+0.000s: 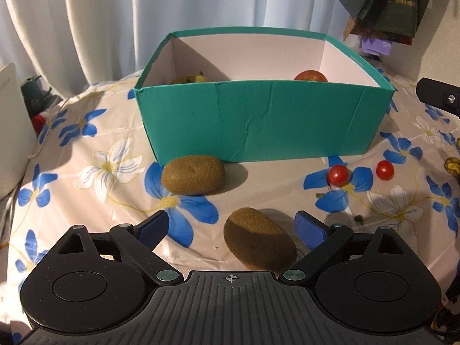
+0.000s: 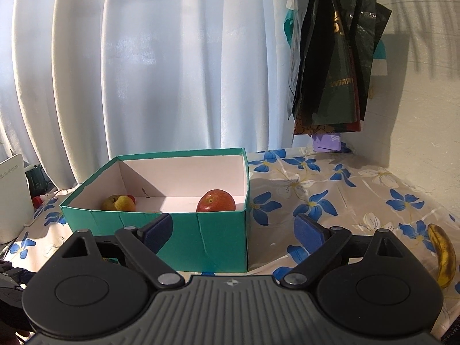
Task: Organize fruits
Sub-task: 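Move the left gripper to a brown kiwi and grasp it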
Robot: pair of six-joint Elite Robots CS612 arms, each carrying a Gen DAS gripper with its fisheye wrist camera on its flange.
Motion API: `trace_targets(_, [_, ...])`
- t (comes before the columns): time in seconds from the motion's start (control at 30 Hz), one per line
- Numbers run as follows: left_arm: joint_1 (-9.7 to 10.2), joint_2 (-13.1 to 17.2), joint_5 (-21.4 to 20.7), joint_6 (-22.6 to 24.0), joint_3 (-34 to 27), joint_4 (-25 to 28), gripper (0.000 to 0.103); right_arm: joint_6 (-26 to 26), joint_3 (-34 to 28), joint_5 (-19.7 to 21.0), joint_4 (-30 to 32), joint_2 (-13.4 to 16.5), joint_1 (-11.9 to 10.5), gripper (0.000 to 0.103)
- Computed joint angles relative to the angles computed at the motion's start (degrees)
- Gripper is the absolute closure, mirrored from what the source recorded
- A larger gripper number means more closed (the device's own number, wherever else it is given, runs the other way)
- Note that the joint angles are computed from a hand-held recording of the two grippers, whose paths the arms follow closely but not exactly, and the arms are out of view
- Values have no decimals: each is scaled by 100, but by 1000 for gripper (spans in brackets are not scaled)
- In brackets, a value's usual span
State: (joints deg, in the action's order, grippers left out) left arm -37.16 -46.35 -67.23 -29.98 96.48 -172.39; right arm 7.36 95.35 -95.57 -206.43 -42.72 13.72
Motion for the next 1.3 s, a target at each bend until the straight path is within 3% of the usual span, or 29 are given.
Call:
trace_targets(0.5, [-23, 122, -66, 203, -240, 354, 6, 63, 31, -11, -57, -18, -28, 11])
trace_targets(0.8, [30, 179, -302, 362, -115, -289, 6, 149, 36, -35, -30, -20, -50, 11])
trace_targets(1.3, [143, 253, -863, 353, -288, 189, 34, 235, -38, -63, 132, 11, -60, 11])
